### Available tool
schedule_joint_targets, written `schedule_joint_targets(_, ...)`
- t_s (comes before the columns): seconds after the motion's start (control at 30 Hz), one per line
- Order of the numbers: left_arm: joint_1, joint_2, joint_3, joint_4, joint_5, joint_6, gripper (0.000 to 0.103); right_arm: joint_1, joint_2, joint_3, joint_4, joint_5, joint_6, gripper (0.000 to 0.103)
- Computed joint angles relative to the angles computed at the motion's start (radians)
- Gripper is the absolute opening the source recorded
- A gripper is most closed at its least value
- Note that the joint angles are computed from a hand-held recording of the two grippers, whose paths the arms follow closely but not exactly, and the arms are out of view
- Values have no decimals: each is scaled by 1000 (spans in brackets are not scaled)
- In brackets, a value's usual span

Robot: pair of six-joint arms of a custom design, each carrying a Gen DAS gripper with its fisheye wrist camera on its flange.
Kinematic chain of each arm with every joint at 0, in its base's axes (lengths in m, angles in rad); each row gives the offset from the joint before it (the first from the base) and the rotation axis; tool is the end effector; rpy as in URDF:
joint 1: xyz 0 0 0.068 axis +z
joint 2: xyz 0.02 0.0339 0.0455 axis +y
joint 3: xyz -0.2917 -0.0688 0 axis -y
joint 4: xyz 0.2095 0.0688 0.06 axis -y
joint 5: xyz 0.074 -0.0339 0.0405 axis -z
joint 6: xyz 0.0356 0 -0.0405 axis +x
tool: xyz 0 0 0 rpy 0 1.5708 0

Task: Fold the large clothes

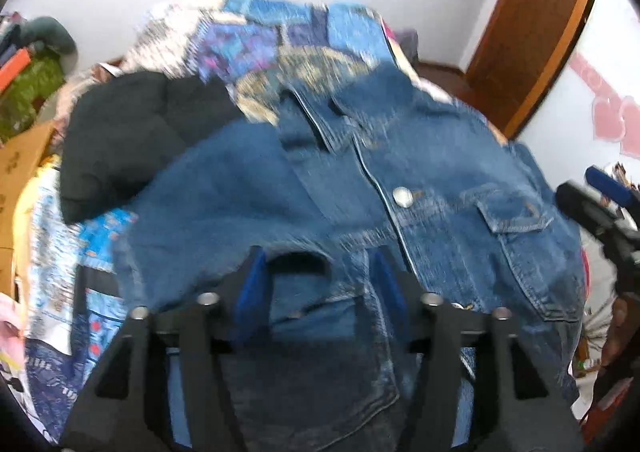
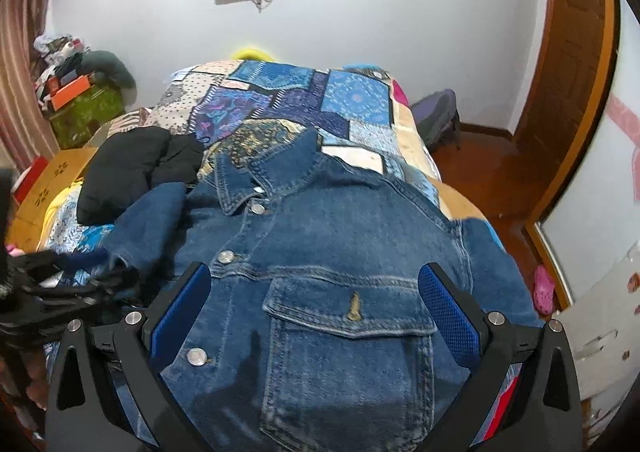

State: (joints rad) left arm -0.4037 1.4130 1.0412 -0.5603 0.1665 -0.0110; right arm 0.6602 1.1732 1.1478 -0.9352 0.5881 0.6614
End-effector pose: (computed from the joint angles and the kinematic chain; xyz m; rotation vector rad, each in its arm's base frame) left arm 0.2333 -0.1061 0.2938 0.5608 2.4622 -0.3780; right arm 0.1522 0.0932 0.3522 0.2220 2.3128 -0.1059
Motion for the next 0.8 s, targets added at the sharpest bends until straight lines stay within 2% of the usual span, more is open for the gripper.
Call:
schedule_joint_targets(0.27,250,-121,41,-14,33,86,82,67,125,113,65,14,-117,103)
schedule_joint_targets(0.37,371,-140,40,-1,50,130,85,87,189,164,92,-1,-178,103)
schedule_joint_targets(0.53,561,-116,23,18,97,177,86,119,352,269,139,-94,-307,103)
schedule_joint_targets(0.6,621,-105,8,22,110,192,86,127,411,306,131,-143,-339,103)
schedule_joint_targets(0.7,706,-78,-14,18,147,220,86,127,563,399,92,-271,-404,103)
schedule_joint_targets(0.8,760,-66,-46,22,161,245,86,140,688,477,52,-303,-450,103)
